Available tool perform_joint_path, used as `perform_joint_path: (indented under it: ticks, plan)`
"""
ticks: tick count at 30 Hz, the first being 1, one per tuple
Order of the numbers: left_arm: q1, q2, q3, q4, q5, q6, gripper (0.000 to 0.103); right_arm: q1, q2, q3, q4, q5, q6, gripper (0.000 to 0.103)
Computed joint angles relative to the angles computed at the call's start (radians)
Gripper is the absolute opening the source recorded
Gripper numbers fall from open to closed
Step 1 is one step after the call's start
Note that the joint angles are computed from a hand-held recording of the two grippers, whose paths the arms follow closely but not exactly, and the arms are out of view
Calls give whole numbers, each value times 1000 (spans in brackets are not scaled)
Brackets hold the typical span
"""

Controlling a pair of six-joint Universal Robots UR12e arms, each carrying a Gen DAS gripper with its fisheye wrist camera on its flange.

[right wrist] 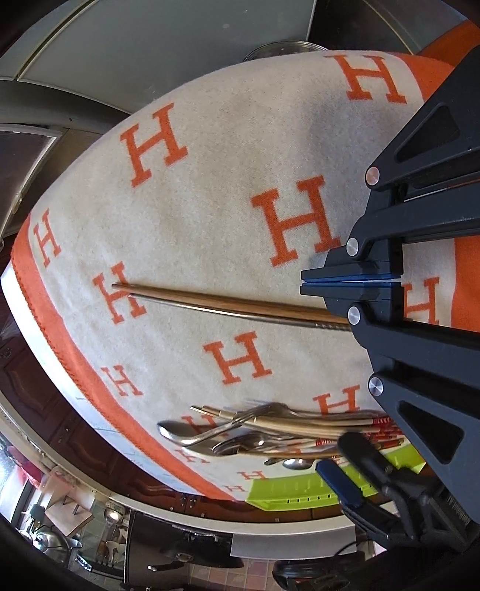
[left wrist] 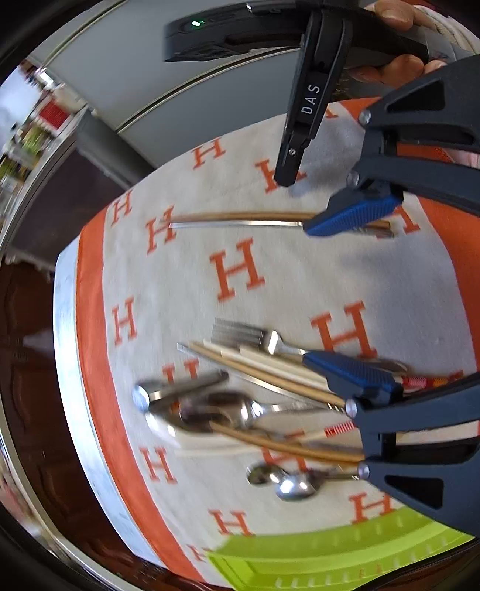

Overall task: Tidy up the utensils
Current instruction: 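Close the left gripper on the metal chopstick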

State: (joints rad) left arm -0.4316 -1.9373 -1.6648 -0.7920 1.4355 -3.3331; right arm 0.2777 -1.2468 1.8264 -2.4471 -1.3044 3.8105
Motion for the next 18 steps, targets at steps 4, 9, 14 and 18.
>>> perform_joint_path:
  ticks: [4, 9, 14, 18]
  plan:
    - [-16, -61, 74, -94, -36, 60, 19, -9, -9, 11, -15, 17, 18, 0]
    - [-14, -113, 130, -170, -117, 80, 15, -19, -23, 35, -32, 23, 34, 1]
    - [-20, -135, 154, -187, -116, 83, 15, -25, -35, 53, -50, 22, 41, 1]
    - [-20, -147, 173, -211, -130, 73, 15, -27, -38, 59, -59, 27, 39, 1]
